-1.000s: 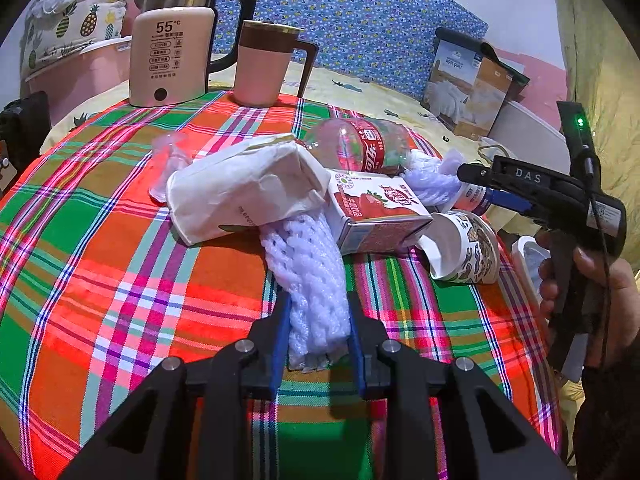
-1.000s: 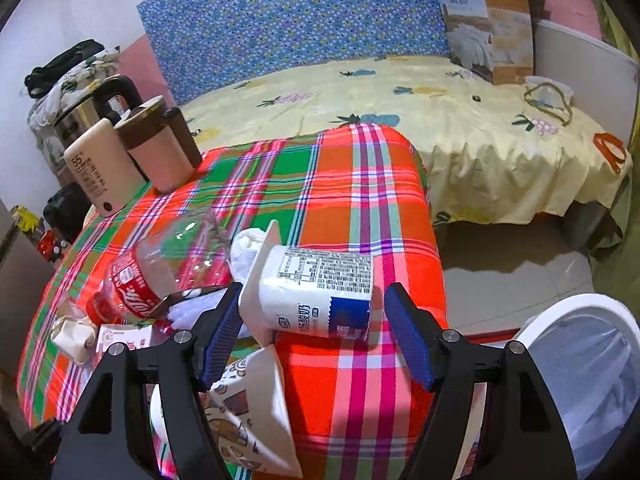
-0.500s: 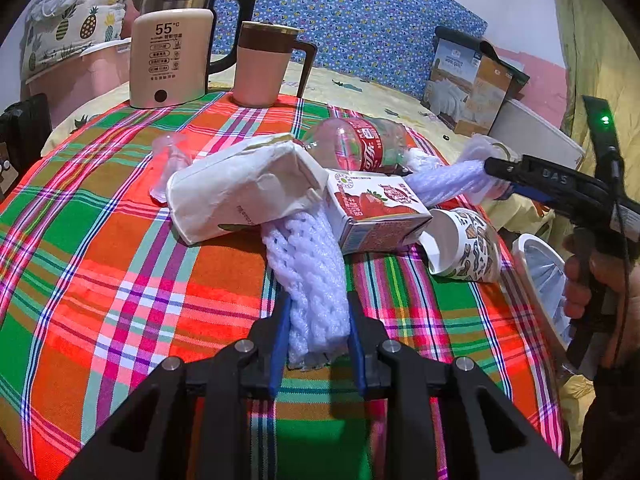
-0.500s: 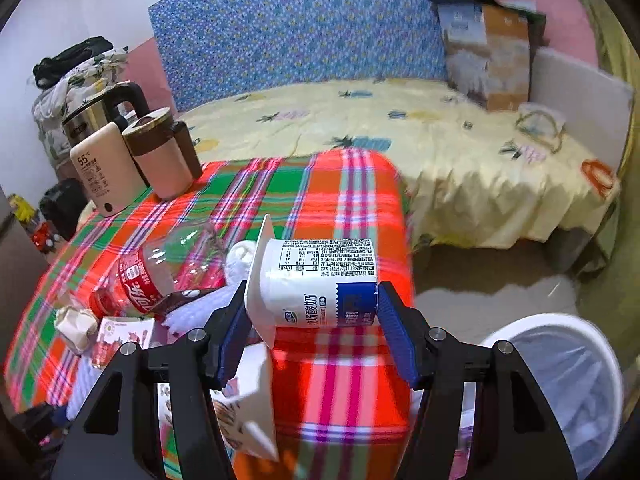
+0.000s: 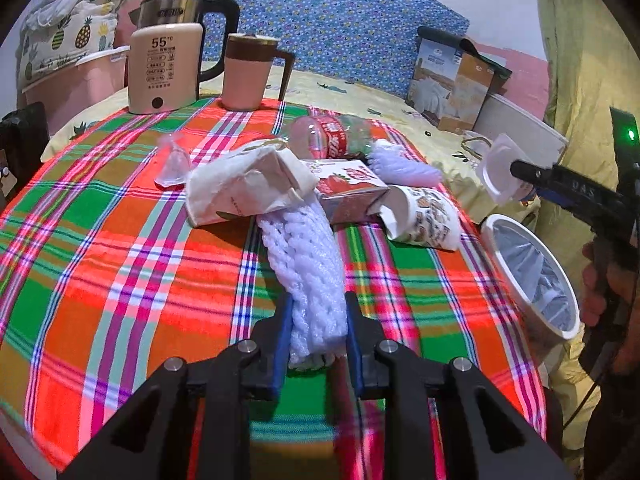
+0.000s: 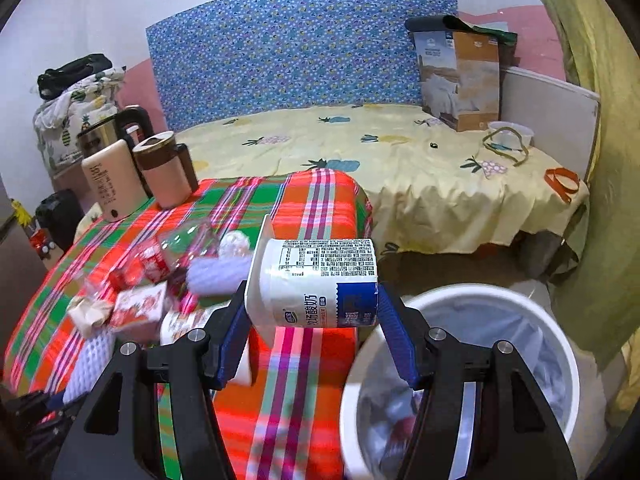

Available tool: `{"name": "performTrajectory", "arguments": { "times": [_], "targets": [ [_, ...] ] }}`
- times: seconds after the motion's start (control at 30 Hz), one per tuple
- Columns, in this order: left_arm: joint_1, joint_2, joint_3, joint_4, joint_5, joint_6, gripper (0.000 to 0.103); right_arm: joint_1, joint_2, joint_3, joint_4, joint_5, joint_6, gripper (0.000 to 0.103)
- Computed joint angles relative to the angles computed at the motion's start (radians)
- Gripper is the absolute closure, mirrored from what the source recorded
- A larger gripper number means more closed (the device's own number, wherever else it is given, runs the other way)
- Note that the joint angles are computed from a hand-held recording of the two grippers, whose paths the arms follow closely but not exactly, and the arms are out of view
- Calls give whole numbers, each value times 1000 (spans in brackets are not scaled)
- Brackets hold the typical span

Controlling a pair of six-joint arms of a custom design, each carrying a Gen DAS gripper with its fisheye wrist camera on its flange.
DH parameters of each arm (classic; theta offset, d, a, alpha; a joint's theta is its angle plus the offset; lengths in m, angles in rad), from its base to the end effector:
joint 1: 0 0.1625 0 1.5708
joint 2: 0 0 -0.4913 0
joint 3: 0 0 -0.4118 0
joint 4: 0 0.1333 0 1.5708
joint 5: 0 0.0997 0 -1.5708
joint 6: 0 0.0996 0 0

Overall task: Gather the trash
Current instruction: 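Carry the foam net and yogurt cup over the bin and release both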

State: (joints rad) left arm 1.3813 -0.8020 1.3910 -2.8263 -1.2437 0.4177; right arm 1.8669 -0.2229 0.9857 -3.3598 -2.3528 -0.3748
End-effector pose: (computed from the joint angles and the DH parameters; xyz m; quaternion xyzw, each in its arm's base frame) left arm 0.0078 -0.8371 0.2744 0.2279 0.9057 -0.3031 0.1896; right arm 0.3198 -0.8318 0.0352 0.0885 -0.8222 0.4404 0.3496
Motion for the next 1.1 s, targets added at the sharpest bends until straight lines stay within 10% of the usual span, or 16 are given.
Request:
{"name": "performTrajectory", "arguments": {
  "times": [1.1],
  "targets": [
    [-115,-21,116,36,-121,117,78,-4,-156,388,-257,-52,144,41]
  ]
}}
